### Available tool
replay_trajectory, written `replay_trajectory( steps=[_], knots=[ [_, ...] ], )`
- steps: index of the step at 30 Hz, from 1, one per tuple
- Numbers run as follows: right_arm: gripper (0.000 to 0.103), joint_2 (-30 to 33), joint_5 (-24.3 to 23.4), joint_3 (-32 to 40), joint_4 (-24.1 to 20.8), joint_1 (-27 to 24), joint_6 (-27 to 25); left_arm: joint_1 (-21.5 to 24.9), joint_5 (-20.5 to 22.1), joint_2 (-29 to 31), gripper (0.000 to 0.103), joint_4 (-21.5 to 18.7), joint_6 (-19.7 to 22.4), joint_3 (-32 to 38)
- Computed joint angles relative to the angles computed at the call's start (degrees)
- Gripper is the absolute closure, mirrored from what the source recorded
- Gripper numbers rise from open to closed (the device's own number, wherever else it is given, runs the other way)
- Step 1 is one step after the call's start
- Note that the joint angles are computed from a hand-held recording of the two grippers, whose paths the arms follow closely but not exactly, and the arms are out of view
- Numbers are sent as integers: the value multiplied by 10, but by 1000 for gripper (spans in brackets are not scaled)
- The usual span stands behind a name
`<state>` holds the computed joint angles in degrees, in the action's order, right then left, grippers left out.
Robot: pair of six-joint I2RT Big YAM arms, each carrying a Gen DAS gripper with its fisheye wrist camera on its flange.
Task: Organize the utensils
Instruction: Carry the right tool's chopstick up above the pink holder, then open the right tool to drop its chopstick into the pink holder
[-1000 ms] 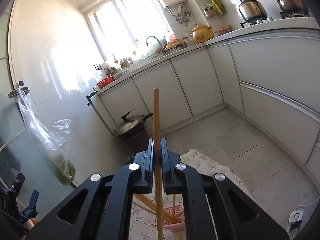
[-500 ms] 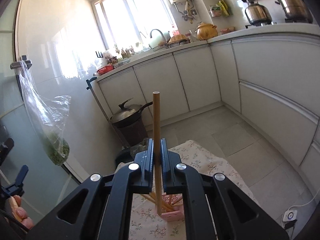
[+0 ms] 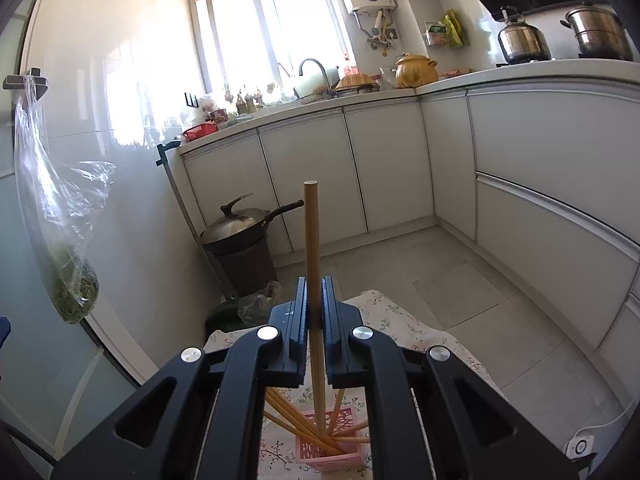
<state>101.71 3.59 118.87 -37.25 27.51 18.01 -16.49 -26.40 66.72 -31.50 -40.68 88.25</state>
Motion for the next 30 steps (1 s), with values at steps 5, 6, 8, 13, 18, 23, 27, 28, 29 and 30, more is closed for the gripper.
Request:
replay_trajectory(
  steps=[5,6,8,13,18,23,27,28,29,30],
  knots=[
    [87,8,18,-57,71,2,3,-4,1,12,7,-8,9,8],
    [80,10,10,-62,70,-2,16,-7,0,15,7,-8,13,10],
    [76,5,-8,-68,64,-8,41,-14,-2,20,7,-8,23,15],
    [76,-39,-7,-86,71,-16,37,-41,-11,54,7,-40,63,50],
    [52,-90,5,-107,63,-19,33,-79,-58,94,7,-76,121,87],
    [38,-129,-2,-135,47,-31,43,-91,-45,92,7,-81,120,89],
    [18,-171,-43,-187,36,-65,95,-89,-57,64,7,-73,105,62],
    [17,-181,-71,-207,34,-80,122,-86,-56,61,7,-76,98,61],
    [16,-183,-110,-219,22,-98,154,-82,-52,56,7,-77,90,55],
    [16,-175,-167,-224,-2,-122,197,-76,-45,51,7,-76,79,51]
  ],
)
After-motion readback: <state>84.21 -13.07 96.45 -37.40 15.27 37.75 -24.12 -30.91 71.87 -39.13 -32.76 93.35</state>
